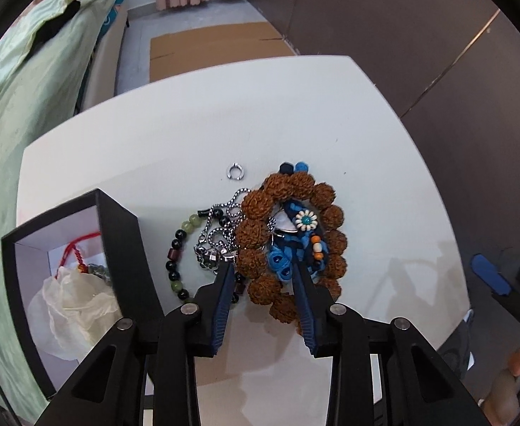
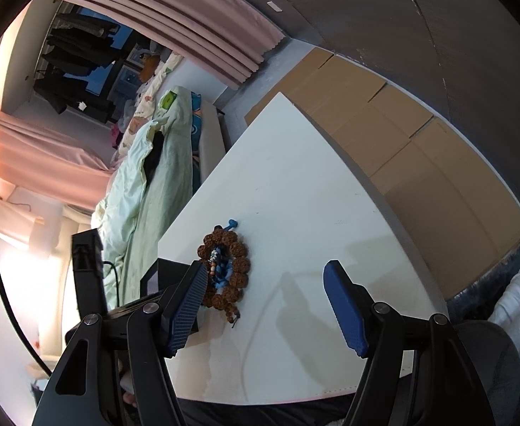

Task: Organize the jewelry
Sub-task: 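Lift the brown bead bracelet with the left tool toward the black box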

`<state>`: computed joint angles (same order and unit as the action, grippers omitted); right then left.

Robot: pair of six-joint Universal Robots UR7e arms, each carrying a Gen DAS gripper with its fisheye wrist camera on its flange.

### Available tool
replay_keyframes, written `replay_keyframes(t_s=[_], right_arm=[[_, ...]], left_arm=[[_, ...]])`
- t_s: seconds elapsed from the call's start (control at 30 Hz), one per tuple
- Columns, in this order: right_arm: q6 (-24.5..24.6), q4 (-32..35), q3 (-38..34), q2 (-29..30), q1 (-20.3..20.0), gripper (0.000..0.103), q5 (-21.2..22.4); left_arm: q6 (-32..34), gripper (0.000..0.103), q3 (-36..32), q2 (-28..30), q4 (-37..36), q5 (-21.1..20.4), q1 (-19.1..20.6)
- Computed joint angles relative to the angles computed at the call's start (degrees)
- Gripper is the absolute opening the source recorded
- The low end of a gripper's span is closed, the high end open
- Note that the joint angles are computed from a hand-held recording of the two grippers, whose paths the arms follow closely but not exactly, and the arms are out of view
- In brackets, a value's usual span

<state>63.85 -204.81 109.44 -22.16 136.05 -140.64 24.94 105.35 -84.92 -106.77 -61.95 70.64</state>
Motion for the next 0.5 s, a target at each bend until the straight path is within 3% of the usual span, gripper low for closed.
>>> replay_keyframes(t_s=[0.07, 0.2, 0.5], right_arm=[[-0.3, -0.2, 0.0, 0.1, 0.0, 0.07, 0.1], [-0.6, -0.1, -0.2, 0.1, 0.0, 0.069, 0.6], [-2.2, 0.5, -1.5, 0.3, -0.1, 0.066, 1.5]], left_arm=[[-0.2, 0.033, 0.3, 0.3, -0.7, 0.1, 0.1], [0.0, 0.018, -0.2, 0.4, -1.8, -1.0, 0.7], [3.3, 0.018, -1.5, -2.3, -1.8, -6.3, 0.0]])
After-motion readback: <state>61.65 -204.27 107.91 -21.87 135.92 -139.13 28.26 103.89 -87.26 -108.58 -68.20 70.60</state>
